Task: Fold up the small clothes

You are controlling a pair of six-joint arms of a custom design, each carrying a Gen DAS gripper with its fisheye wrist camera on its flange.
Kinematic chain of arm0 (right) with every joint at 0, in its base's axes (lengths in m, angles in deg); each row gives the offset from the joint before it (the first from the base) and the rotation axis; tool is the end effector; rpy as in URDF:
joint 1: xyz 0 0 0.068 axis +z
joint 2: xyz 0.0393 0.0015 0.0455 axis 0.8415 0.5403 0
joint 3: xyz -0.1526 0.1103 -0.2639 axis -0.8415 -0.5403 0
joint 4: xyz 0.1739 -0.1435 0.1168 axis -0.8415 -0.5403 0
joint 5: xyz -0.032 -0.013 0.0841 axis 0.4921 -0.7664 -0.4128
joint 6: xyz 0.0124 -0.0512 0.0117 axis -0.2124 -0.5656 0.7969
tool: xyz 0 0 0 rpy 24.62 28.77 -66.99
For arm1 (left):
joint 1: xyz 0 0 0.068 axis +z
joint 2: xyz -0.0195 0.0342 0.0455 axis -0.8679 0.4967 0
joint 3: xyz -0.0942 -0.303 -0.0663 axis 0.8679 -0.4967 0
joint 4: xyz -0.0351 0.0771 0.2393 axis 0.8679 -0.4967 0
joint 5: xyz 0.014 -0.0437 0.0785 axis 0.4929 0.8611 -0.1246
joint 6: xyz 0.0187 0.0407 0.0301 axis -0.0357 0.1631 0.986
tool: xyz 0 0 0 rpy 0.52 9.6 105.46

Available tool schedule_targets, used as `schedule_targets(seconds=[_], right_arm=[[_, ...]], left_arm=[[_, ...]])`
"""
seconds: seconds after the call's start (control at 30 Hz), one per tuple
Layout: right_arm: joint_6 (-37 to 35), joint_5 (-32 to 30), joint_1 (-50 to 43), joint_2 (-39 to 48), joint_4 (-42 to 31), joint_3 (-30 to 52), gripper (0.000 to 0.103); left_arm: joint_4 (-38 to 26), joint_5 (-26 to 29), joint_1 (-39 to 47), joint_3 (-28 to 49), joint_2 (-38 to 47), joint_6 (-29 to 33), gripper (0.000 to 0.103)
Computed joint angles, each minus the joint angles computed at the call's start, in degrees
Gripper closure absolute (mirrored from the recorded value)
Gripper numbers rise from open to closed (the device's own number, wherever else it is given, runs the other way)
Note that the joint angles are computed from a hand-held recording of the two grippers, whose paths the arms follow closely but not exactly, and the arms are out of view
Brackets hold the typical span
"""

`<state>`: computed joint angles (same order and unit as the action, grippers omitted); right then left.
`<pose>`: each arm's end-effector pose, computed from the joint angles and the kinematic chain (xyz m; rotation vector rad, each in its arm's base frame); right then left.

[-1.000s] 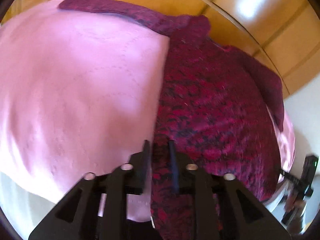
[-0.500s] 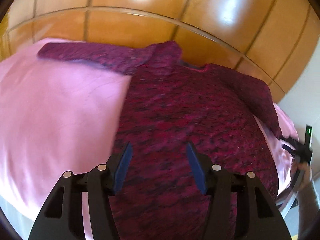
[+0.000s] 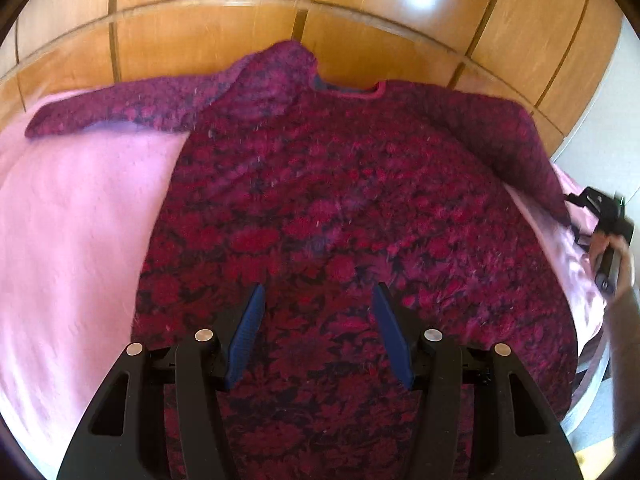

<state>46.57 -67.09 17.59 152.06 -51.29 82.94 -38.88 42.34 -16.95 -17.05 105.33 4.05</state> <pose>0.2414 -0.1720 0.1864 1.2799 2.0462 0.8098 0.1848 0.1453 0.1590 0.2060 2.5211 -0.3838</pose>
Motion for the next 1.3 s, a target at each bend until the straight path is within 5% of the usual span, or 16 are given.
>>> schedule_targets(seconds=[0.03,0.1,0.23,0.4,0.43,0.53,0.63,0.77,0.9,1.0,1.03,1.17,1.3], right_arm=[[-2.8,2.2,1.0,0.2,-2.9,2.7,0.084],[-9.5,11.2,4.8,-1.5,-6.6,6.9,0.091],[-20.6,33.6,8.4,-6.8,-7.7,11.6,0.092],[-28.4,42.5,10.5,3.6,-12.2,20.2,0.091],[-28.2,43.7,11.4,3.7,-12.3,19.5,0.083],[-26.9,42.3,11.6,4.5,-11.5,16.6,0.049],[-24.5,40.3,12.1,1.3,-11.9,12.9,0.033],[-24.2,36.6,15.4,-9.0,-11.1,2.1,0.031],[-25.4,27.7,23.5,-16.6,-13.5,-3.2,0.03],[-21.1,25.5,36.7,-22.1,-13.8,-6.3,0.03],[-19.3,25.4,40.1,-22.4,-13.1,-6.8,0.03],[-9.8,30.3,58.9,-17.7,-7.2,-7.9,0.031],[-7.4,35.8,67.4,-10.5,-3.3,-8.9,0.035]], left_arm=[[0.1,-0.2,0.0,0.1,0.8,0.0,0.048],[0.9,-1.0,0.2,0.0,2.0,-0.1,0.048],[-0.1,-0.5,0.7,0.8,2.9,0.4,0.048],[-3.5,0.4,2.7,2.8,2.5,2.4,0.048],[-4.5,0.6,3.4,3.4,2.2,2.8,0.048],[-7.4,2.0,8.1,5.8,1.2,5.6,0.048],[-8.2,1.7,13.3,8.3,1.8,7.8,0.04],[-9.8,0.0,19.2,12.3,6.6,10.2,0.04],[-18.7,-0.9,22.3,17.0,13.1,15.1,0.042],[-21.5,-1.1,23.1,16.4,15.0,19.8,0.085],[-19.9,-0.5,23.5,14.6,13.7,20.8,0.09],[-23.3,0.4,25.8,14.6,13.3,22.7,0.092],[-26.4,1.2,27.6,16.0,12.5,25.1,0.089]])
